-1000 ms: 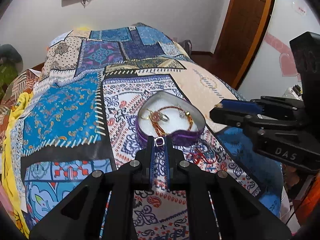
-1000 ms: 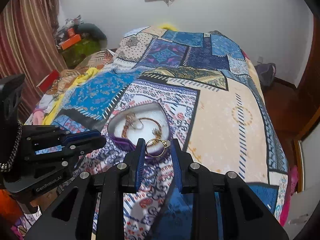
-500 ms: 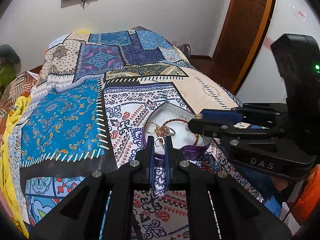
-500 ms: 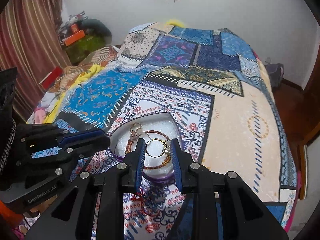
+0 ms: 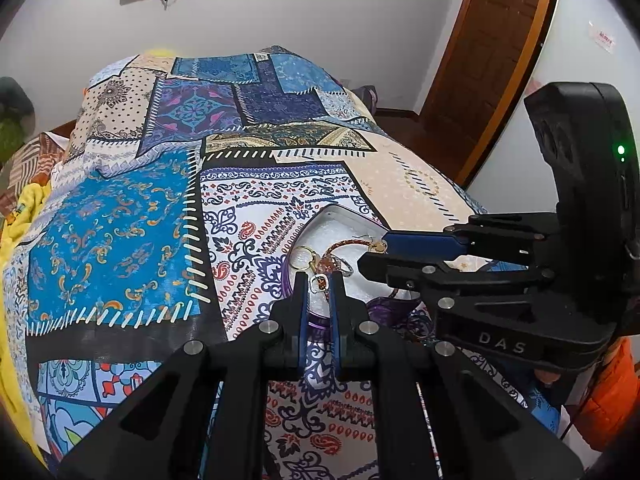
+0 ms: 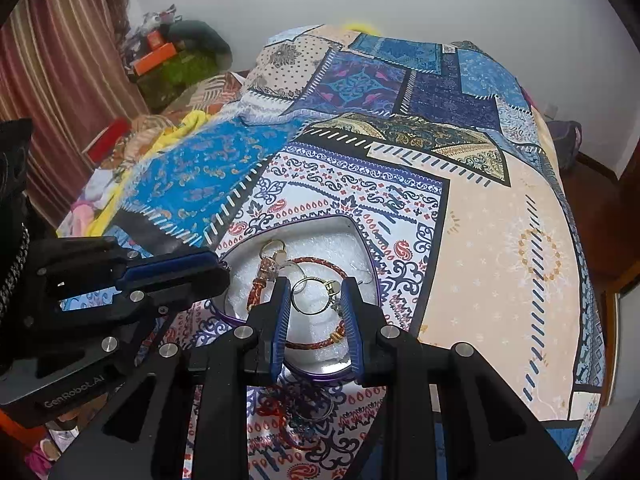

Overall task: Organize jewelry
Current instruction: 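Carry the gold ring over the tin and open the right tool, then withdraw the right tool and move the left tool toward the red bracelet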

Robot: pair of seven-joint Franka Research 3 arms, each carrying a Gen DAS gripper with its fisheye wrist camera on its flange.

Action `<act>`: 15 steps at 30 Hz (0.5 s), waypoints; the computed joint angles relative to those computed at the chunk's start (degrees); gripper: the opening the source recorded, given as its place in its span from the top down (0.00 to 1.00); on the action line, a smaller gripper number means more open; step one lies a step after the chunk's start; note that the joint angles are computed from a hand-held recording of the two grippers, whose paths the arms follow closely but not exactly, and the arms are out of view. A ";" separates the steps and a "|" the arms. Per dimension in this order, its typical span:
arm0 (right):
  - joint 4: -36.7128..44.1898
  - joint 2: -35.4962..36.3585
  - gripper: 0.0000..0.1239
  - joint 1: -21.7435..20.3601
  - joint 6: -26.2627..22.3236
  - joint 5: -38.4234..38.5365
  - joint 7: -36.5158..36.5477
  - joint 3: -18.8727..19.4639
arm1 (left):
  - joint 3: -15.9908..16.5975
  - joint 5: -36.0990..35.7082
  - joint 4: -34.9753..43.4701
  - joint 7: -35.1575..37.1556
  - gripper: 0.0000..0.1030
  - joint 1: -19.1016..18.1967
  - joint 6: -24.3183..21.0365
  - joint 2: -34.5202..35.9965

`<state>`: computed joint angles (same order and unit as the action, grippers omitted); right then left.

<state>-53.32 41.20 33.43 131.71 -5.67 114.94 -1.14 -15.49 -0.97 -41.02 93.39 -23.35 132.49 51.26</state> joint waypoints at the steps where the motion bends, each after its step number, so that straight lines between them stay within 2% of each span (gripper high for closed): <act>1: -0.06 -0.06 0.81 -0.03 -0.04 0.05 -0.05 0.03 | -0.09 -0.13 0.43 -0.02 0.93 -0.01 -0.39 0.21; 5: -0.16 -0.18 0.80 0.02 -0.35 -0.04 -0.10 -0.04 | -0.17 -0.75 1.05 -0.74 0.93 0.10 -1.17 0.35; 8: -1.63 -1.15 0.73 0.03 0.09 -0.05 0.14 0.03 | -0.06 -0.81 0.40 -1.08 0.93 0.23 -1.23 -0.24; 15: -6.16 -4.57 0.71 0.93 1.71 -2.44 2.65 -0.80 | -0.09 0.09 -8.59 -2.13 0.92 1.30 3.28 -6.14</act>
